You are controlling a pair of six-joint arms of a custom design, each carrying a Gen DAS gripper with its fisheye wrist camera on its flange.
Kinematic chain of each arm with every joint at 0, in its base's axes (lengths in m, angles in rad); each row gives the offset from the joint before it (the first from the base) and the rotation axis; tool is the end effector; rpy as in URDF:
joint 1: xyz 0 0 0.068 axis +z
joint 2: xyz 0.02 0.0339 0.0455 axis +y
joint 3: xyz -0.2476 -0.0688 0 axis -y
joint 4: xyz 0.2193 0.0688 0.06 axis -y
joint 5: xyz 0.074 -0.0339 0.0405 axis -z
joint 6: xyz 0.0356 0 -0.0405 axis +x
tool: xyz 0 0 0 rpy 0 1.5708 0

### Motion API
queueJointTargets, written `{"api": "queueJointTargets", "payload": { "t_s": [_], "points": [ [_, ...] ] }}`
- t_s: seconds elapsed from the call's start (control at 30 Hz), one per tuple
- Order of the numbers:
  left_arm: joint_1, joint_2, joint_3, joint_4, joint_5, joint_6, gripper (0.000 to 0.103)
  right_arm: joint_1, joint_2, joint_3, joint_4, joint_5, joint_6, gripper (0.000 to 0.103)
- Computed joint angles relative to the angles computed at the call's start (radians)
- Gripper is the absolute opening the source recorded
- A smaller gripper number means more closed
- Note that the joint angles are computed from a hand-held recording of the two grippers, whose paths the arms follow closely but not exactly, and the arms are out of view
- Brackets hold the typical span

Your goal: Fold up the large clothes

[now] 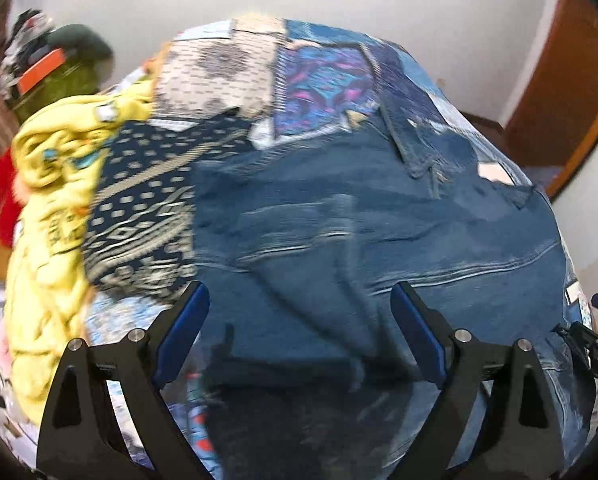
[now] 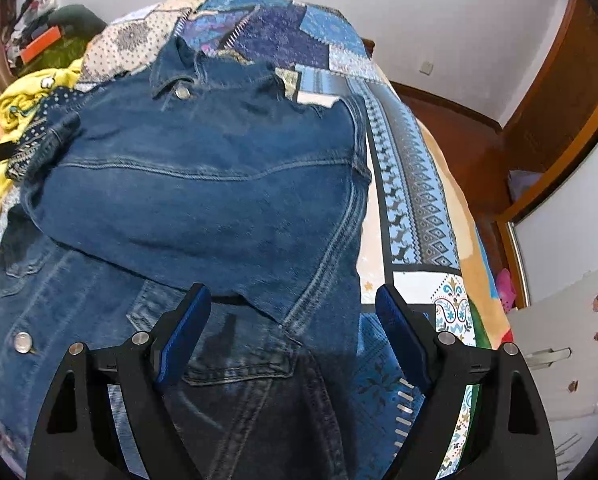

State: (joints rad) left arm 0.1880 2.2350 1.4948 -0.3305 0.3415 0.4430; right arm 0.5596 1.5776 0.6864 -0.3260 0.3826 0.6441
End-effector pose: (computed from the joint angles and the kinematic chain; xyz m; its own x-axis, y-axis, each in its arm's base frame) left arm 0.4213 0.0680 0.1105 -0.7867 0.2615 -0.5592 0.3530 0.9337 -0.0600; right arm 0.2132 0.1179 0.1278 -0.8657 0.1151 -0.4872 0.1712 0.9826 -0.0721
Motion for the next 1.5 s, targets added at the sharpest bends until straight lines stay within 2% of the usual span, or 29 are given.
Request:
{"api": "queueJointTargets", "payload": {
  "t_s": [0.2, 0.3, 0.4, 0.5, 0.6, 0.67, 0.8, 1.0, 1.1, 1.3, 1.43, 1.5],
  "points": [
    [-0.089, 0.098, -0.005, 0.103, -0.208, 0.002, 0.093, 0.006, -0.033, -0.016, 0.005, 0.013, -0.009, 0.082],
    [-0.033, 0.090, -0.026, 0.116, -0.139, 0.015, 0.093, 0.014, -0.045, -0.036, 0.002, 0.022, -0.007, 0.082],
    [0.010, 0.083, -0.039, 0.123, -0.151, 0.051, 0.098, 0.014, -0.037, -0.052, -0.002, 0.033, -0.007, 0.082],
    [0.054, 0.082, -0.053, 0.120, -0.152, 0.077, 0.099, 0.008, -0.027, -0.067, 0.002, 0.029, 0.012, 0.082],
    [0.094, 0.069, -0.100, 0.167, -0.185, 0.076, 0.099, 0.015, -0.053, -0.092, 0.011, 0.021, 0.042, 0.082],
    [0.126, 0.087, -0.089, 0.149, -0.178, 0.082, 0.099, 0.029, -0.068, -0.101, 0.003, 0.028, 0.062, 0.082],
    [0.156, 0.090, -0.134, 0.195, -0.257, 0.120, 0.099, 0.065, -0.089, -0.100, -0.034, 0.057, 0.088, 0.082],
    [0.247, -0.072, -0.276, 0.227, -0.114, 0.177, 0.099, 0.138, -0.169, -0.085, -0.134, 0.143, 0.143, 0.082],
    [0.293, -0.185, -0.326, 0.198, -0.014, 0.202, 0.099, 0.169, -0.234, -0.083, -0.187, 0.168, 0.178, 0.082],
    [0.391, -0.306, -0.321, 0.013, 0.179, 0.298, 0.099, 0.241, -0.391, -0.106, -0.291, 0.172, 0.265, 0.082],
    [0.455, -0.318, -0.332, -0.121, 0.236, 0.397, 0.099, 0.286, -0.454, -0.153, -0.318, 0.121, 0.335, 0.082],
    [0.475, -0.291, -0.333, -0.175, 0.226, 0.439, 0.099, 0.310, -0.460, -0.182, -0.321, 0.102, 0.380, 0.082]
  ]
}}
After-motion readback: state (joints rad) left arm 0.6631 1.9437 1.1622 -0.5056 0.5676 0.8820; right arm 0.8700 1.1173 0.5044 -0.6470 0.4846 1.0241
